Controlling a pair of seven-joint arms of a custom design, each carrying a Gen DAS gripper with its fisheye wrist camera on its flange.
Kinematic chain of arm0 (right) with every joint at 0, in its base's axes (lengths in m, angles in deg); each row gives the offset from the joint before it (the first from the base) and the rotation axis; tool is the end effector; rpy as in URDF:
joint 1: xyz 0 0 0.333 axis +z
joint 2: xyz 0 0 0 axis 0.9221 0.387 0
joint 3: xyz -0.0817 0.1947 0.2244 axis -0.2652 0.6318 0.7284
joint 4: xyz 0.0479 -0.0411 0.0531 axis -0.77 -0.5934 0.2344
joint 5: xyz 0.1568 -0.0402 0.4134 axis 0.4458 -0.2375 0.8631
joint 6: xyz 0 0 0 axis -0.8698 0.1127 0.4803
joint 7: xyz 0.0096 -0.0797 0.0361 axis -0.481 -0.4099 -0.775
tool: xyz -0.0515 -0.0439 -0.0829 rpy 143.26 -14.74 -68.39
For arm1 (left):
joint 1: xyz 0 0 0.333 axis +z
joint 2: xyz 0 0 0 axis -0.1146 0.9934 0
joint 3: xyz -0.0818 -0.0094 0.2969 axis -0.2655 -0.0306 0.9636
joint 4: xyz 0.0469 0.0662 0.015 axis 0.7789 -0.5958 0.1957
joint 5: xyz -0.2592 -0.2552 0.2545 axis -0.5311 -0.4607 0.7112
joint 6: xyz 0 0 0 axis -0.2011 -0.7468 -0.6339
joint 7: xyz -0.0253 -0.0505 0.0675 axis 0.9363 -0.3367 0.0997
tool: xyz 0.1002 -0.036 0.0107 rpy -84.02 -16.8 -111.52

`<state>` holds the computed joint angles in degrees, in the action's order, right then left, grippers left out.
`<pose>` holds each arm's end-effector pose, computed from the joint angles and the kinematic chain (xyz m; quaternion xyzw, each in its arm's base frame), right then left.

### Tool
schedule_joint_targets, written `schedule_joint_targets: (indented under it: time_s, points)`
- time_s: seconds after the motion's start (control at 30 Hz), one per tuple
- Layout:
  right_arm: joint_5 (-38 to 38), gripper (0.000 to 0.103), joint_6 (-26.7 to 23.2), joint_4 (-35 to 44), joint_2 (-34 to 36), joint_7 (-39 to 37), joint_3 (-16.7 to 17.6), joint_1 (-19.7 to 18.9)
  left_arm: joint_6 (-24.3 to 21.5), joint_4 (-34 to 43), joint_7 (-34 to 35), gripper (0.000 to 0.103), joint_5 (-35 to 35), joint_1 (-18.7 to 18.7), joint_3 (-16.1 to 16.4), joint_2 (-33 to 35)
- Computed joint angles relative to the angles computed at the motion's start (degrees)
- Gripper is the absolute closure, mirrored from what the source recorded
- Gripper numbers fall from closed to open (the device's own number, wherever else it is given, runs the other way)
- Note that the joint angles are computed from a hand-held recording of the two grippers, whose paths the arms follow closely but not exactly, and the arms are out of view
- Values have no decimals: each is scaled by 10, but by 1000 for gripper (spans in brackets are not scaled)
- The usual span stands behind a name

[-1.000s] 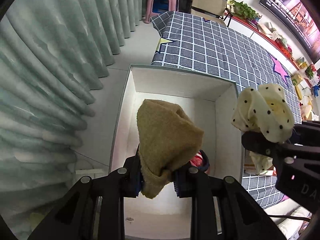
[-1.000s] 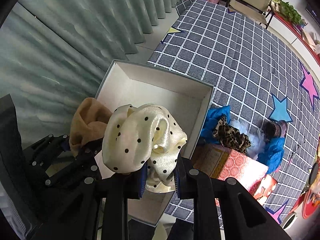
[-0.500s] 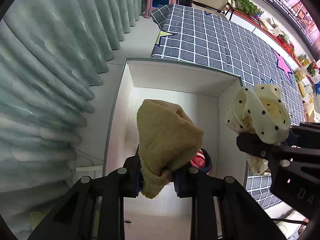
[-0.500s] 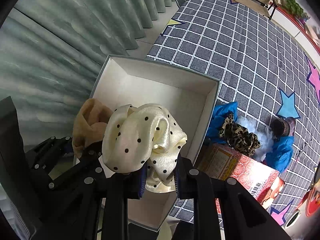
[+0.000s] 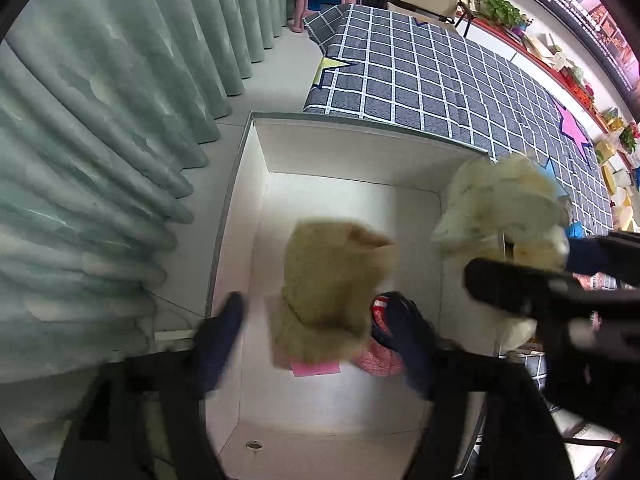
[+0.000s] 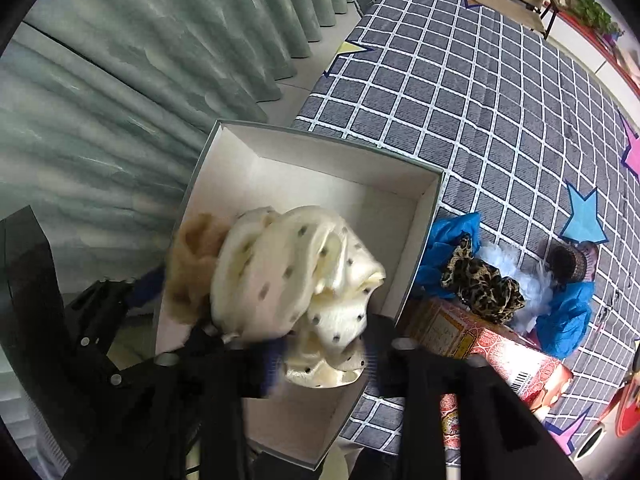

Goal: Organize soft objects
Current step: 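Open both tools to drop the hat and scrunchie into the white box, then grasp the blue cloth with the right tool while the left tool grasps the purple knit mitten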

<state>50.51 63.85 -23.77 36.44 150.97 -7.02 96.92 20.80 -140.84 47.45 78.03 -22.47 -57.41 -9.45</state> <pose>0.4216 0.4129 0.6827 -0.6885 0.7106 0.0368 0.1404 0.4192 -0.2329 0.6910 -0.5934 0.7983 -0.0822 0.0612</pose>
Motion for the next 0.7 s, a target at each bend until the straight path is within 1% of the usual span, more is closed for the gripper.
schedule_joint_targets:
  time_s: [0.03, 0.07, 0.1, 0.17, 0.2, 0.23, 0.4, 0.53, 0.7]
  points:
    - [-2, 23, 6, -5, -5, 4, 0, 0, -1, 1, -3, 20, -3, 1, 1, 0]
    - [-3, 13, 15, -12, -10, 6, -1, -2, 1, 0, -8, 19, -11, 1, 4, 0]
    - [-6, 6, 17, -13, -12, 10, 0, -3, 2, 0, -11, 17, -14, 2, 5, 1]
    - [-3, 5, 38, -29, -25, 13, -2, -6, 6, 2, -10, 14, -19, 2, 6, 6]
    - [1, 1, 41, -31, -27, 13, -3, -7, 10, 3, -10, 5, -24, 2, 7, 6]
    - [6, 1, 44, -35, -31, 10, -4, -9, 18, 1, -9, 0, -32, 1, 9, 5]
    - [-3, 1, 48, -50, -58, 26, -3, -21, 37, 4, -9, 1, -80, -5, 18, 8]
    - [1, 1, 42, -71, -92, 39, -6, -35, 40, 31, -8, 0, -88, -10, 8, 29]
    - [8, 1, 38, -131, -165, 60, -14, -64, 29, 83, 1, 0, -97, -22, -6, 70]
